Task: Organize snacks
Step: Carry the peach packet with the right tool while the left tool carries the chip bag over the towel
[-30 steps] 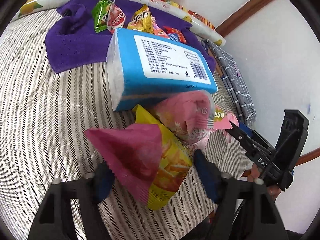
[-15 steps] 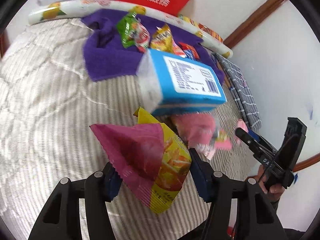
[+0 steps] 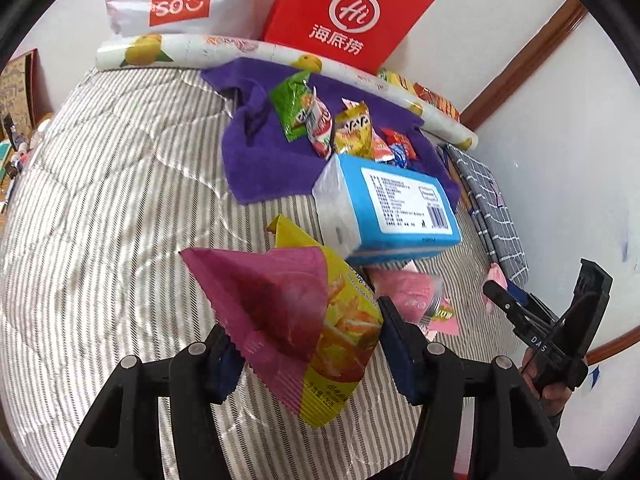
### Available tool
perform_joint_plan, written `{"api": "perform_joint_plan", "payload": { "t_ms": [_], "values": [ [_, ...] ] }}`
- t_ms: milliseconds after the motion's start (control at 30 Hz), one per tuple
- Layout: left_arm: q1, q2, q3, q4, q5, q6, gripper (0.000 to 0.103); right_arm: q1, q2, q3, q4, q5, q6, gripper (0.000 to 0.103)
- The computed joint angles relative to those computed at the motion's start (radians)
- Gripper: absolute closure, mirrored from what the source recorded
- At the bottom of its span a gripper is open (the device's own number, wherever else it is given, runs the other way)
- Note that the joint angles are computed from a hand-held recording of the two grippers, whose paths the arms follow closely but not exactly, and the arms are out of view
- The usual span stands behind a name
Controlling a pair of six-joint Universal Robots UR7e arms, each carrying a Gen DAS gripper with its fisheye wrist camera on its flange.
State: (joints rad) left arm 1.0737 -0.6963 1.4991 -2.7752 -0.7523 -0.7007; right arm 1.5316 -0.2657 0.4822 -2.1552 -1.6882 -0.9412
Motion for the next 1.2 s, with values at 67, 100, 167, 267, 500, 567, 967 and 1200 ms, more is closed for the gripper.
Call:
{"api": "perform_joint_plan", "payload": {
  "t_ms": [67, 100, 167, 267, 500, 567, 967, 1200],
  "values": [
    [-0.004, -0.008, 0.005, -0.007, 0.01, 0.006, 0.045, 0.002, -0.004, 0.004, -0.003, 0.007, -0.003, 0.044],
    [-0.005, -0.011, 0.008, -0.013, 0.014, 0.008, 0.045, 0.002, -0.004, 0.004, -0.003, 0.01, -0.004, 0.044],
    [-0.008, -0.02, 0.017, -0.025, 0.023, 0.008, 0.045, 0.005, -0.008, 0.007, -0.005, 0.015, -0.006, 0.044],
    [-0.009, -0.034, 0.031, -0.037, 0.031, 0.003, 0.045, 0.008, -0.009, 0.007, -0.007, 0.017, -0.012, 0.044],
    [-0.01, -0.053, 0.05, -0.056, 0.042, 0.001, 0.045, 0.017, -0.006, 0.004, -0.009, 0.018, -0.021, 0.044],
    [-0.01, -0.049, 0.043, -0.06, 0.037, 0.014, 0.045, 0.021, -0.011, 0.013, -0.011, 0.024, -0.022, 0.044],
    [-0.003, 0.015, -0.106, -0.026, 0.001, 0.138, 0.045, 0.048, -0.005, -0.014, -0.005, 0.069, 0.003, 0.044],
    [0.008, 0.058, -0.22, 0.026, -0.015, 0.199, 0.045, 0.067, 0.069, -0.167, 0.055, 0.08, 0.036, 0.044]
  ]
}}
